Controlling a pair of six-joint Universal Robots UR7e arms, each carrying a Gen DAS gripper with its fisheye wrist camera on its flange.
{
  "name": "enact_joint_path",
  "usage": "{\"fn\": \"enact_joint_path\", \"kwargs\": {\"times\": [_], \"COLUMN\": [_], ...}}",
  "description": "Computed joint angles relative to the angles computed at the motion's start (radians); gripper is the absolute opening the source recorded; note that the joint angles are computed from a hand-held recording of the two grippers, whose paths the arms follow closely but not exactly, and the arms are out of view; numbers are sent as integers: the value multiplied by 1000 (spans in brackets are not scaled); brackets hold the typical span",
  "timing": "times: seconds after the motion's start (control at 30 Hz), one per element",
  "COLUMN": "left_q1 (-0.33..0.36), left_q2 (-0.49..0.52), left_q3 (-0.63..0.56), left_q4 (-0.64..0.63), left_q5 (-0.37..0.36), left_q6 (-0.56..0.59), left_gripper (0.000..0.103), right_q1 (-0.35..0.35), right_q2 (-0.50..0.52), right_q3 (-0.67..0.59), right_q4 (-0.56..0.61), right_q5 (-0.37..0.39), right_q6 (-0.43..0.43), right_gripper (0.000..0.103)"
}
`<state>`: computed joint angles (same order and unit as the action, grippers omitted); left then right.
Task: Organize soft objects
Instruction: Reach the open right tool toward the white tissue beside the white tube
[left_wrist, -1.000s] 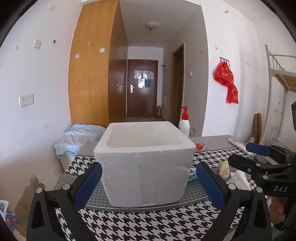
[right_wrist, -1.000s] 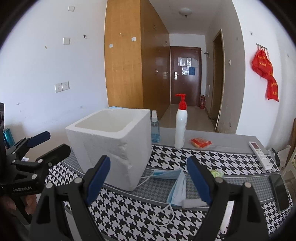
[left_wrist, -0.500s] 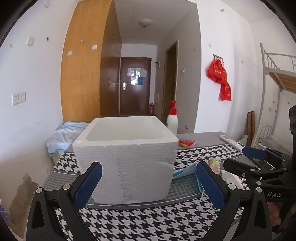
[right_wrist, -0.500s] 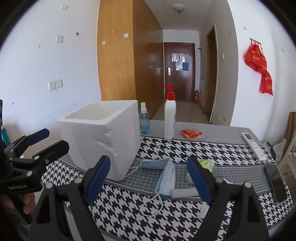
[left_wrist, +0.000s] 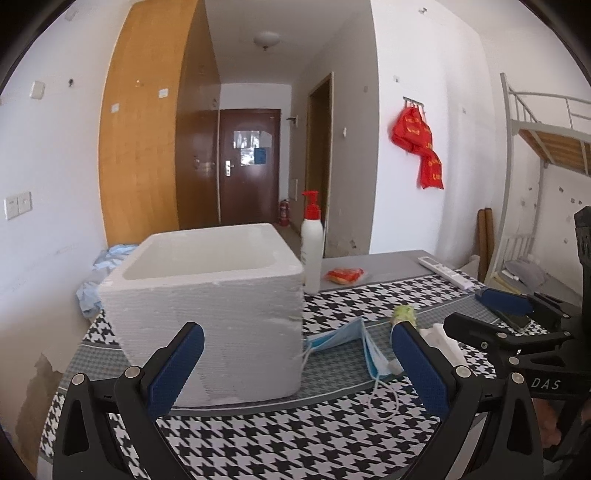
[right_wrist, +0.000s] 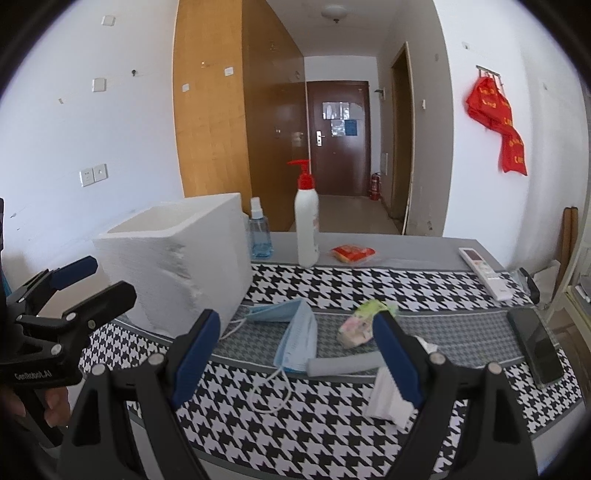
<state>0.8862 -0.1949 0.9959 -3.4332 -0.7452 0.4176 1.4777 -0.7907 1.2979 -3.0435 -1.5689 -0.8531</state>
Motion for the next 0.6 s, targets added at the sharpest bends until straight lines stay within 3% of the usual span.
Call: {"fn": "enact_joint_path", "kwargs": {"times": [0.6], "left_q1": [-4], "left_q2": [53], "left_q3": [-99], "left_q4": [136], "left_q5": [-43], "left_q6": [-34], "left_gripper": [102], "right_q1": [-36], "right_q2": [-23], "right_q3": [3], "right_q4": [-19], "right_q5": [-23], "right_q6": [41], "right_gripper": [88]}}
